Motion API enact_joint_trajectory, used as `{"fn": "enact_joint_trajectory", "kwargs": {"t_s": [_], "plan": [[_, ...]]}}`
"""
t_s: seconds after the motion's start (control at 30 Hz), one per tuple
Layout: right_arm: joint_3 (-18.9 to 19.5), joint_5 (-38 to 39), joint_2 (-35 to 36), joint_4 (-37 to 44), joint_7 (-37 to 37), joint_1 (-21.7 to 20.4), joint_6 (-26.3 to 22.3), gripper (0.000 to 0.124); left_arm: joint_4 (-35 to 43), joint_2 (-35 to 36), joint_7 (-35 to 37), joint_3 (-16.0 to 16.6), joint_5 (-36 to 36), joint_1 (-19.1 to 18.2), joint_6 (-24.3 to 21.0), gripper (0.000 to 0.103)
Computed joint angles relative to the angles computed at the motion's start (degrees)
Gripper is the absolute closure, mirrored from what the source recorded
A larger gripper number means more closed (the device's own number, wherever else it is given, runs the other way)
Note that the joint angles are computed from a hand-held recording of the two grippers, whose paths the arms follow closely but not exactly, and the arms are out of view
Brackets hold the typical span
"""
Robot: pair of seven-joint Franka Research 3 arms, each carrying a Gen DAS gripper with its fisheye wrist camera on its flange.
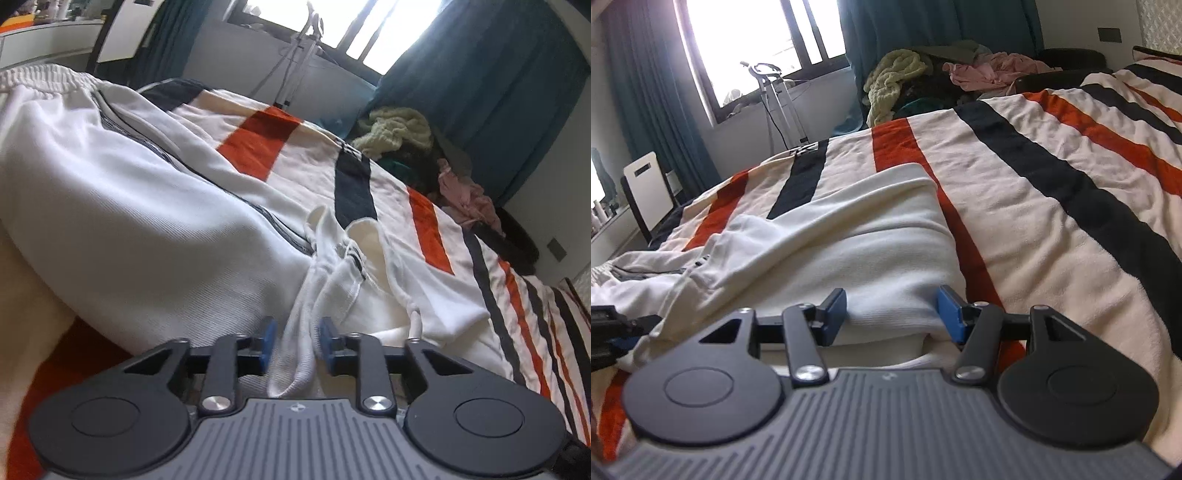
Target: Fold clothes
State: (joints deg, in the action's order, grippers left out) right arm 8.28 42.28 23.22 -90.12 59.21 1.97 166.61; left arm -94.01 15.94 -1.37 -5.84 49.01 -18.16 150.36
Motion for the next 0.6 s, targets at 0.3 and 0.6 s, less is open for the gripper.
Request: {"fn": "enact_joint_trajectory", "kwargs": {"t_s": [0.3,0.6], "plan": [[-1.2,-0.8,-0.5,-0.2,4.7,0.7,-0.6,0.066,-0.2,-2.8,2.3,-0.6,13.4,-1.4,3.7,0.027],[-2.6,-4.7,-0.4,-0.2,9.6,1.7,-0.6,0.066,10.0,6.7,21.2,0.0,11.3,-5.2,2.0,0.024]]}}
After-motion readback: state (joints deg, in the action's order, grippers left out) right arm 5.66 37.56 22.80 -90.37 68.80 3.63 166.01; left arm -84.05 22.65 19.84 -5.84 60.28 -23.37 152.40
